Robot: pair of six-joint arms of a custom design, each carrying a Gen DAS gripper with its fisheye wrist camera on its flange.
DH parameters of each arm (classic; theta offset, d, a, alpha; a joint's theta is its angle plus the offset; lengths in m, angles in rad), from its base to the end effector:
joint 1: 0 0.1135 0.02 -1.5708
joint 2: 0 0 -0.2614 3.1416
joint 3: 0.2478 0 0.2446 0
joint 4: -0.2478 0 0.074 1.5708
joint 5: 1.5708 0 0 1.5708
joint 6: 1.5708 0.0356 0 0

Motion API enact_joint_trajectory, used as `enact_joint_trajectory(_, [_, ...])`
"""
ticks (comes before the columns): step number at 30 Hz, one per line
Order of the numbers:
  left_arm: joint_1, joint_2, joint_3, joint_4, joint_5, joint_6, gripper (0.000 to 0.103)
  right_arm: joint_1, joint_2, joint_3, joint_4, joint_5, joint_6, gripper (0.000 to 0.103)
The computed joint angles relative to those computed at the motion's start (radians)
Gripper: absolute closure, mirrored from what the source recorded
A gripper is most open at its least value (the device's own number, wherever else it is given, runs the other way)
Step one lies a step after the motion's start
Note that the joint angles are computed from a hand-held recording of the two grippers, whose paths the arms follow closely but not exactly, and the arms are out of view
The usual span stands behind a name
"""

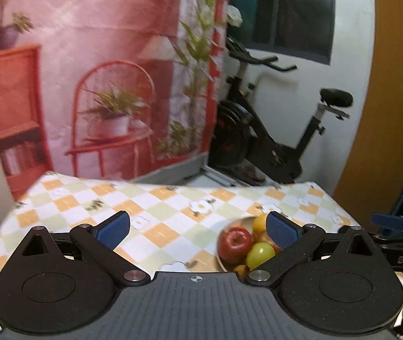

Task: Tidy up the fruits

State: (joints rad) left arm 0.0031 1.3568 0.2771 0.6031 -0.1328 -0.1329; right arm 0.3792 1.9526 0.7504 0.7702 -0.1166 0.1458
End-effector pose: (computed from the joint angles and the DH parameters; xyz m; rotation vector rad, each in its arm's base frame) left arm 0.2263 0.0054 0.1380 -0.2212 2.0313 0.0548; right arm 0.3311 0.1364 0.1107 -0.3112 2.0046 0.4510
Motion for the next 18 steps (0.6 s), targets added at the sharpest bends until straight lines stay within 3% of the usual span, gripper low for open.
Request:
enact_joint_trajectory(12, [-0.152,-0.632,-0.028,-0.548,-0.207,-0.086,0.0,0.062,-0.317,-0.183,-0.066,0.042,0.005,0.001])
enact_joint_trajectory(18, [-0.339,-0.852,-0.009,-0.774,-0.419,-0.139,0.0,0.099,-0.469,-0.253,-0.119,0.074,-0.001,0.0])
